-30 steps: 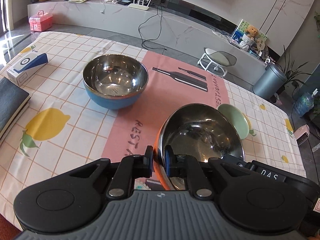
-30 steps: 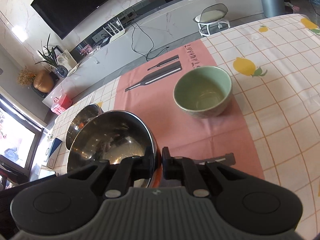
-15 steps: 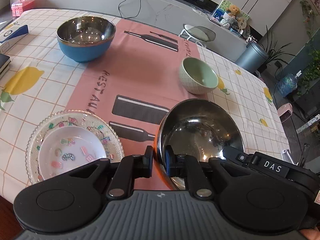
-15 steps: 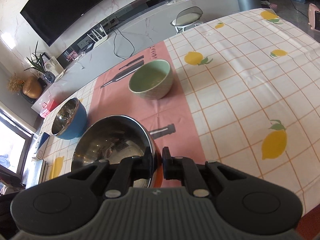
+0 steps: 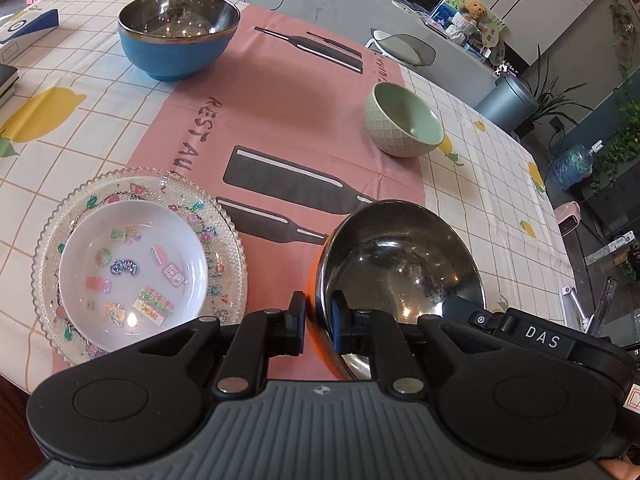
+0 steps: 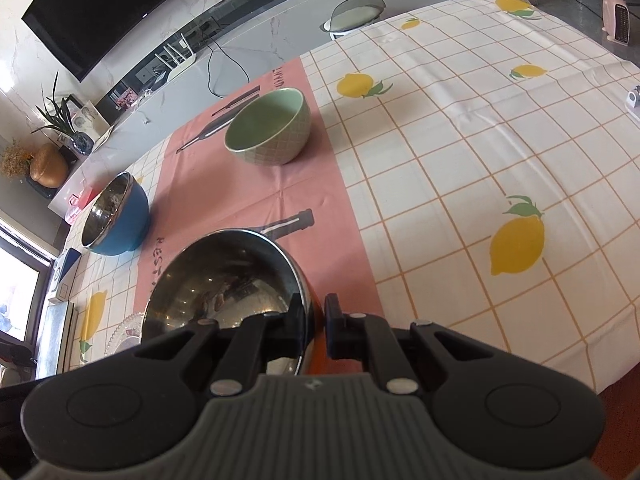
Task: Organize plates and bowls
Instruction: 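Lift the orange bowl with both grippers and lower it beside the plate stack, then open both grippers to release the orange bowl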
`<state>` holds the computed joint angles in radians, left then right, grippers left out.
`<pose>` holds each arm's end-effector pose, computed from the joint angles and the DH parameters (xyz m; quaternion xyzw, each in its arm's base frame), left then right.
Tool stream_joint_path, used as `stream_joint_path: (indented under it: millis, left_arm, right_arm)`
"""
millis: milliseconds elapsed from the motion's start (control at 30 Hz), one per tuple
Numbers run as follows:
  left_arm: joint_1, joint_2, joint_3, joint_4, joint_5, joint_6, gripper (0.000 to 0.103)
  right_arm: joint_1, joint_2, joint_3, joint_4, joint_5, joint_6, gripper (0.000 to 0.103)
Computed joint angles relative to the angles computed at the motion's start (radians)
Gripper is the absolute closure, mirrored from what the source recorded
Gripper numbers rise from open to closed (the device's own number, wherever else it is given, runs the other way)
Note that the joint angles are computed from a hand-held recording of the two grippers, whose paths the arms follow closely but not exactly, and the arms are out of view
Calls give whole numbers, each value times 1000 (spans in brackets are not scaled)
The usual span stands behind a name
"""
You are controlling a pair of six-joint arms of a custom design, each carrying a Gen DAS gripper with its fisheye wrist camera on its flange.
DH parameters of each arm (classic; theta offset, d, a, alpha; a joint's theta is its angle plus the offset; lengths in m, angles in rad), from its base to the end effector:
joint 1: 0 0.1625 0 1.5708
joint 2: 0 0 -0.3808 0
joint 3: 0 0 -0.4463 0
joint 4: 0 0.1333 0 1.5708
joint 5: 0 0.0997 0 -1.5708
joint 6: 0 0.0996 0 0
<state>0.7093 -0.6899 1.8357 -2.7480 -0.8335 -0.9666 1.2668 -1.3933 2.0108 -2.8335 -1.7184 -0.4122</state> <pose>-0.3095 -0.5295 -0.0723 -0.0546 0.9311 -0.2943 0.2084 -0.0574 -0.5794 0.2602 0.0278 -0.9457 0.2716 0.1763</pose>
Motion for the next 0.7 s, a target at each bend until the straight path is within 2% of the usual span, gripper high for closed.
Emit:
stream_joint_path:
  millis: [433,667,700]
  left_arm:
    - [2,-7,-6,42,-26,-33,89]
    - [5,-8,-7,36,-29,-30,88]
    - [5,-8,-6,33,-30,-29,85]
  right_arm:
    - [8,0,-7,28,-42,4,95]
    - [4,3,-10,30,-29,10,91]
    - [4,3,-10,30,-28,11,91]
